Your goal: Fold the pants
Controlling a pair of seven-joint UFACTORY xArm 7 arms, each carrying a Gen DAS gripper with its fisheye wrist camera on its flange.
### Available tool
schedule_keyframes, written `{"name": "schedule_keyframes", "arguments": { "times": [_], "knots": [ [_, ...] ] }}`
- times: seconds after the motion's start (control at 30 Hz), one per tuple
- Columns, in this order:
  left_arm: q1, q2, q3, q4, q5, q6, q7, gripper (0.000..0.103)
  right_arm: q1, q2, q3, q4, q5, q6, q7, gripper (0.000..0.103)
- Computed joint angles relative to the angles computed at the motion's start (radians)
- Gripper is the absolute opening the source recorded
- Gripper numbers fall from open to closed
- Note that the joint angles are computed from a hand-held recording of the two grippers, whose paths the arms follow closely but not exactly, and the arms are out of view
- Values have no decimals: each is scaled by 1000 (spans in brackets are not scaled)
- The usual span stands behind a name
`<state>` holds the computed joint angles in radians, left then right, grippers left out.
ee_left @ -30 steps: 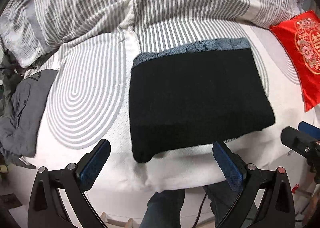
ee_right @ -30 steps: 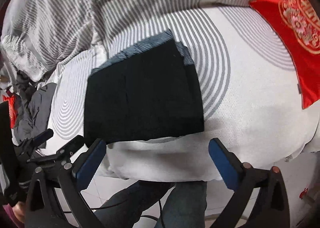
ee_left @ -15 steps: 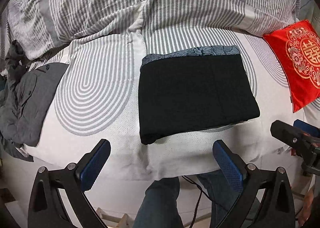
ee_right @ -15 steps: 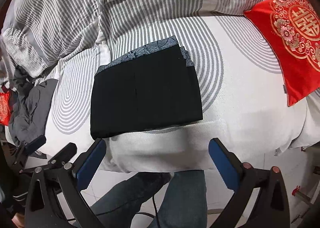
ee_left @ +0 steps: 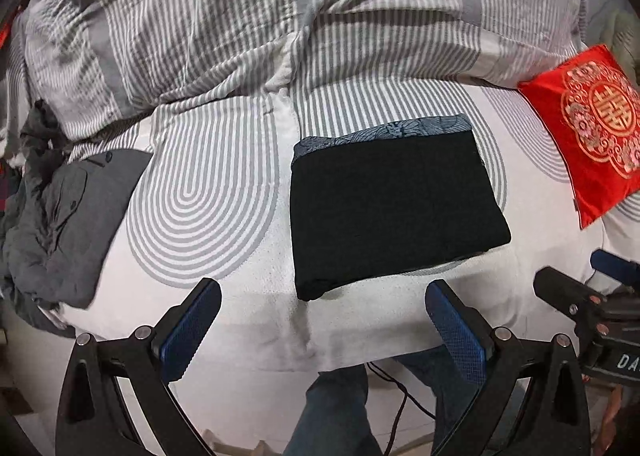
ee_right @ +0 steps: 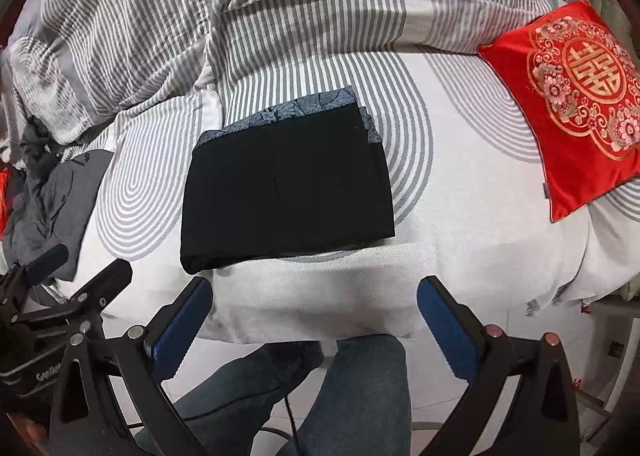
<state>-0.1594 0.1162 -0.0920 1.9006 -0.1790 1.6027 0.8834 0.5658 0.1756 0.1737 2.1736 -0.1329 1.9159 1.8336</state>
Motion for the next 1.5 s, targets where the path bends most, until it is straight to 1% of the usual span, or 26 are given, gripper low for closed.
{"name": "schedule_keyframes", "arguments": {
  "times": [0.1, 0.2, 0.33, 0.43, 0.57, 0.83, 1.1, 1.5],
  "knots": [
    [-4, 10, -3, 23, 0, 4, -12, 103, -13, -6, -5, -12, 6, -4, -29, 102],
    [-18, 14, -8, 28, 19, -9, -50, 103, -34, -20, -7, -38, 14, -17, -81, 102],
    [-41, 7, -16, 18, 59, -3, -108, 103, -68, -66, -7, -100, 37, -43, -141, 102],
    [-57, -14, -21, -12, 84, -19, -136, 103, -95, -94, -5, -138, 52, -48, -185, 102],
    [-74, -24, -27, -21, 114, -7, -171, 103, -136, -160, -1, -233, 83, -99, -223, 102],
    [-93, -64, -33, -53, 150, 16, -172, 103, -192, -237, 12, -349, 142, -167, -265, 102],
    [-102, -77, -38, -51, 155, 35, -194, 103, -212, -250, 24, -366, 157, -187, -307, 102],
    [-113, -89, -43, -65, 179, 34, -212, 103, -224, -268, 28, -390, 171, -204, -322, 102]
  ]
}}
